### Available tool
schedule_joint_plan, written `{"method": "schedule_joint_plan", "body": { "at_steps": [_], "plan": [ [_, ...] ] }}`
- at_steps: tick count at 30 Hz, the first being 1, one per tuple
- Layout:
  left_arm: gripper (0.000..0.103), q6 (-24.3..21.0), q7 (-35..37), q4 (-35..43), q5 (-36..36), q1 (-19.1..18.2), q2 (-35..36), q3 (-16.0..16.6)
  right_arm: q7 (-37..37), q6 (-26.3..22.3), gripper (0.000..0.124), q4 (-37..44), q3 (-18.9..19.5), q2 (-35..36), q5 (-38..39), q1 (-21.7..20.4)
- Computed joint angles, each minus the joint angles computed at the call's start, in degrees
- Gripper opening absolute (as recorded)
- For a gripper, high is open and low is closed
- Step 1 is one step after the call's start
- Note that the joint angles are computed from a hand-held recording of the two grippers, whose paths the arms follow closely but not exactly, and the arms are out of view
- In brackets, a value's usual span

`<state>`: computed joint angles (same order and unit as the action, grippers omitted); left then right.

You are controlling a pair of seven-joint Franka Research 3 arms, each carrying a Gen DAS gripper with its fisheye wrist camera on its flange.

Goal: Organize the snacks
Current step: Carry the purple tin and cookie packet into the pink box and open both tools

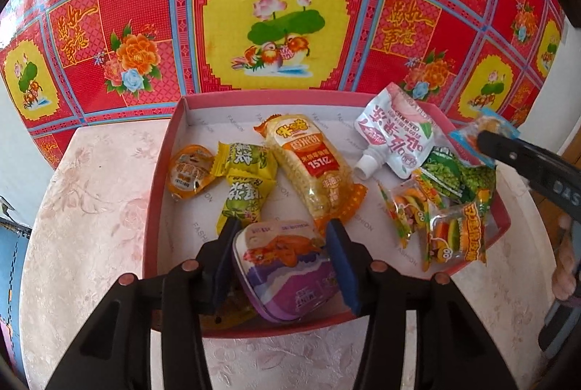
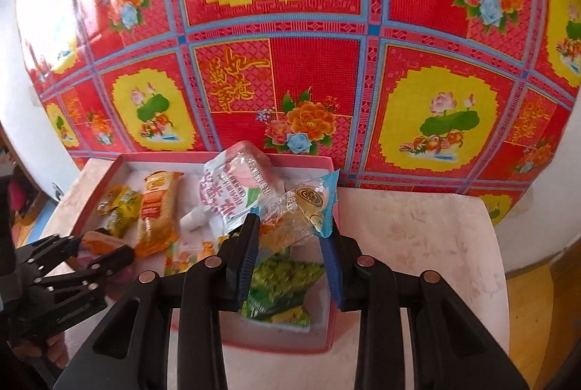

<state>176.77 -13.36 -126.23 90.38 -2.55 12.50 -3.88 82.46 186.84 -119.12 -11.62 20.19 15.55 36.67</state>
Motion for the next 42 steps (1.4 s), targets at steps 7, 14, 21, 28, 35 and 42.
{"method": "schedule_joint_plan", "body": {
  "at_steps": [7,14,21,28,35,42],
  "plan": [
    [0.052,-0.04,2.91,0.13,-3.26,-0.59,0.41,0.49,0.20,-2.20,0.035,4.88,6.11,3.95,-0.13,-6.23],
    [0.052,0.00,3.77,-0.27,-4.47,-1.12,0.18,0.99,-1.30,-2.43,0.035,6.58,13.31,5.15,0.01,-12.70],
    [0.055,0.21,9.94,-1.56,-11.28,-1.02,-0.30,0.88,-4.69,-2.66,0.038,5.98,21.27,4.60,1.54,-19.31],
    [0.071,-1.38,13.97,-3.44,-15.89,-3.34,-2.20,2.38,-7.20,1.29,0.059,1.26,29.01,1.49,2.84,-25.85],
    [0.076,-3.22,9.88,-5.22,-10.61,-2.80,-6.39,0.62,-4.63,4.79,0.065,-3.90,37.76,-1.48,-0.86,-34.57],
    [0.077,-3.70,10.04,-8.34,-11.51,-0.93,-10.71,-1.45,2.32,7.78,0.065,-9.20,42.99,-4.57,-7.38,-40.16]
  ]
}}
